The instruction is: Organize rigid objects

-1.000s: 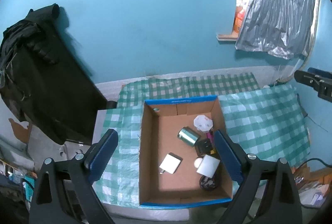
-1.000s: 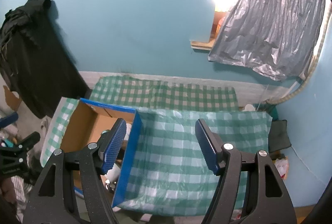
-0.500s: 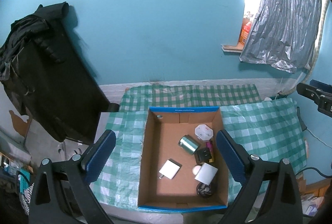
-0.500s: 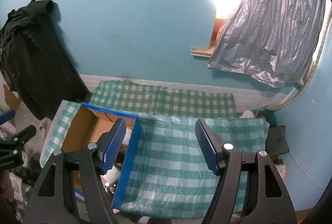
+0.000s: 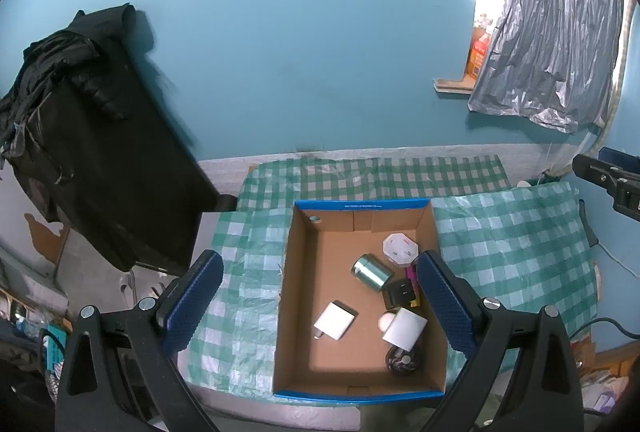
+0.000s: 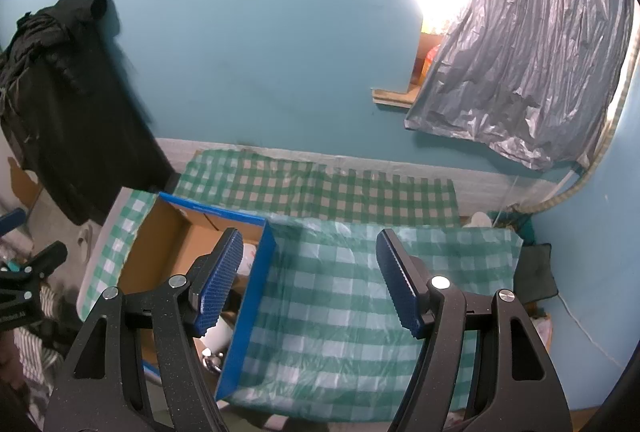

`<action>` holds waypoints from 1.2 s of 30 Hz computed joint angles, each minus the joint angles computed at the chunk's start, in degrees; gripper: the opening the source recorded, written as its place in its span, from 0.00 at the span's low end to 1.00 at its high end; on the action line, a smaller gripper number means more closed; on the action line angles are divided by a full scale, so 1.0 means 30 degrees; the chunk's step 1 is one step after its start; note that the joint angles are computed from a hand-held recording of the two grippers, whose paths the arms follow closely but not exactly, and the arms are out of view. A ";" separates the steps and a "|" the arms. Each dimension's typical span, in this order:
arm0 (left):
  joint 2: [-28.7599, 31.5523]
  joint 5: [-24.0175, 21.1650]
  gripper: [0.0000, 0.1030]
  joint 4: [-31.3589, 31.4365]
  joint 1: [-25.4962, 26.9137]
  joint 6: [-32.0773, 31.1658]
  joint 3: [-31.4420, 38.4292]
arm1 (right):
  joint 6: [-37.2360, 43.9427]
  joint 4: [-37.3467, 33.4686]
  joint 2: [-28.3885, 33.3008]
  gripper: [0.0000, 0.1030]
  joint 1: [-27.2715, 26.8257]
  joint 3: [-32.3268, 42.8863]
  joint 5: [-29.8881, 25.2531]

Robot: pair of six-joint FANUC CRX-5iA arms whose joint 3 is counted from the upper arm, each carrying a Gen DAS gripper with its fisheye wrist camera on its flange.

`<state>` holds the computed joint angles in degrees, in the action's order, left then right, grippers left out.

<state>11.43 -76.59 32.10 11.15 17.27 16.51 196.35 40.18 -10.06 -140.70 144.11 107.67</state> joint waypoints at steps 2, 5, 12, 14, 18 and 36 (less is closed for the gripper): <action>-0.0017 0.0048 0.96 -0.0031 -0.0020 -0.0018 0.0001 | -0.0031 -0.0024 -0.0001 0.67 -0.0016 0.0000 0.0002; 0.0013 -0.0074 0.96 -0.0108 -0.0051 0.0061 0.0078 | -0.0066 -0.0065 0.0038 0.67 -0.0050 0.0060 -0.0019; -0.0054 -0.0283 0.96 -0.0180 -0.0060 0.0045 0.0090 | -0.0155 -0.0183 0.0187 0.67 -0.0121 0.0305 -0.0125; -0.0077 -0.0279 0.96 -0.0190 -0.0076 0.0060 0.0067 | -0.0143 -0.0182 0.0186 0.67 -0.0124 0.0305 -0.0124; -0.0179 -0.0202 0.96 -0.0314 -0.0142 0.0089 -0.0010 | -0.0168 -0.0181 0.0174 0.67 -0.0126 0.0296 -0.0134; -0.0222 -0.0122 0.96 -0.0677 -0.0305 0.0275 -0.0113 | -0.0296 -0.0617 0.0557 0.67 -0.0309 0.1120 -0.0454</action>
